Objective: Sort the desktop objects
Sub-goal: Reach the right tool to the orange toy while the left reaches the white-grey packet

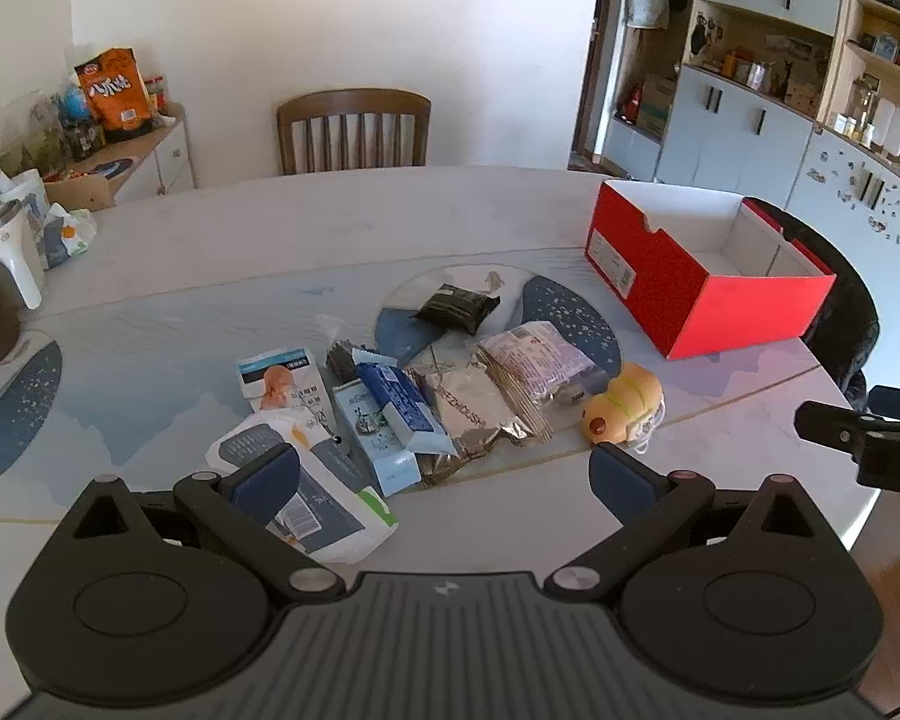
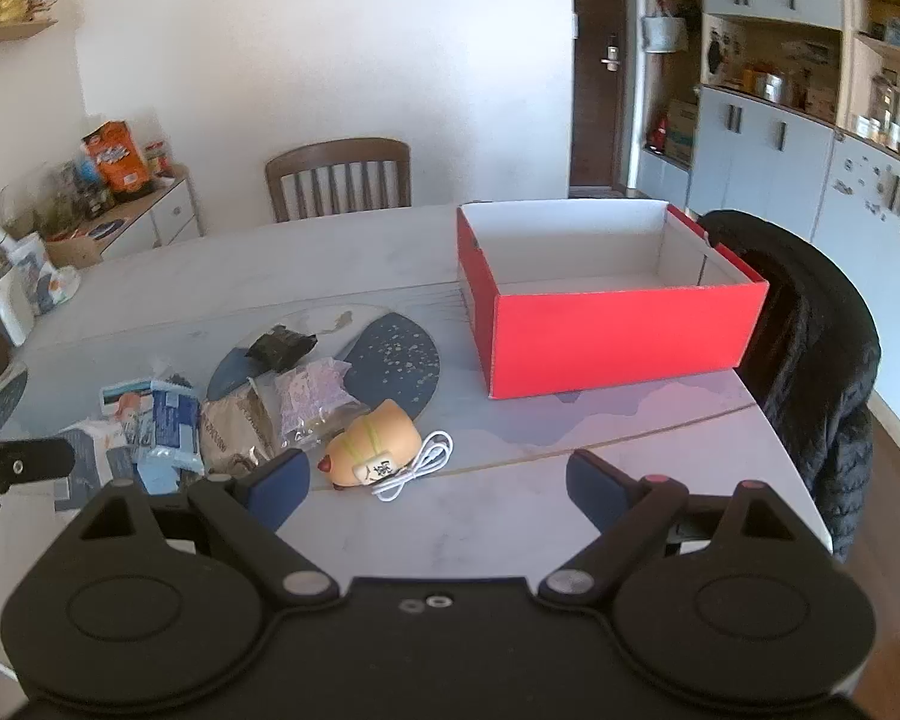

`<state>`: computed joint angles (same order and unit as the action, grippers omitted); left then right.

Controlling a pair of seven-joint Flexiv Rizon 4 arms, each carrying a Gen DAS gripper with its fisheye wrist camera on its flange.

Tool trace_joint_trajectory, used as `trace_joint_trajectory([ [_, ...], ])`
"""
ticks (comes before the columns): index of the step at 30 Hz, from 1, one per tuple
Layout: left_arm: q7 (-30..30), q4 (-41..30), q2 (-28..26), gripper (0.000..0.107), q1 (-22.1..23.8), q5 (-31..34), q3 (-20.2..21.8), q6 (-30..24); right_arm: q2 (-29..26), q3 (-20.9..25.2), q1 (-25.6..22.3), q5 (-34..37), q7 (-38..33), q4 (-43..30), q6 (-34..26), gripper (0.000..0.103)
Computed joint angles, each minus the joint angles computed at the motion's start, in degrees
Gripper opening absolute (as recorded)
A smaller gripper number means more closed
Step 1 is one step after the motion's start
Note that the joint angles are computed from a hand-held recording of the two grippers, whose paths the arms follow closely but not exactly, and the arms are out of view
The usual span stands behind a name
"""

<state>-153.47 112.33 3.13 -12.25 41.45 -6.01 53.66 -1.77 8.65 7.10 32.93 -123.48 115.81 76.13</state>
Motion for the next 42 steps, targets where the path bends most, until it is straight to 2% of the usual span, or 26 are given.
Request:
trace_joint_trajectory([
  [5,-3.24,-1.38,-0.53,0.103,-0.54,2.17,-0.78,-2.84,0.17,-0.67,-1.02,3.69,-7.12,-2.18,-4.0,0.09],
  [13,-6.2,-2.56,-0.66,0.103,-1.42,4.23,-0.7,-6.32,-0.82,-1.34,-1.74,5.65,-11.15,-4.49,-6.77,0.089],
  [18,-5.61,-2.01,-0.94,0.103,-0.9,4.7,0.11,-5.95,-2.78,-0.52,-1.78,4.67,-8.95,-5.34,-5.92,0.089],
  [23,-3.73,-1.3,-2.06,0.103,0.08,5.71,1.32,-3.4,-4.9,0.38,-1.03,-1.4,-2.57,-4.43,-3.3,0.088],
  [30,-0.48,0.5,-3.1,0.103,1.35,5.05,3.31,-0.19,-8.67,2.8,-0.72,-7.25,1.17,-5.67,-2.01,0.086],
  [36,3.96,3.43,-3.62,0.103,3.52,-0.49,5.25,3.34,-11.66,3.37,0.19,-14.06,7.19,-6.21,-0.96,0.086],
  [42,10.42,7.38,-4.97,0.103,5.77,-10.82,7.04,9.96,-14.39,3.27,0.95,-20.96,13.28,-6.39,0.31,0.086],
])
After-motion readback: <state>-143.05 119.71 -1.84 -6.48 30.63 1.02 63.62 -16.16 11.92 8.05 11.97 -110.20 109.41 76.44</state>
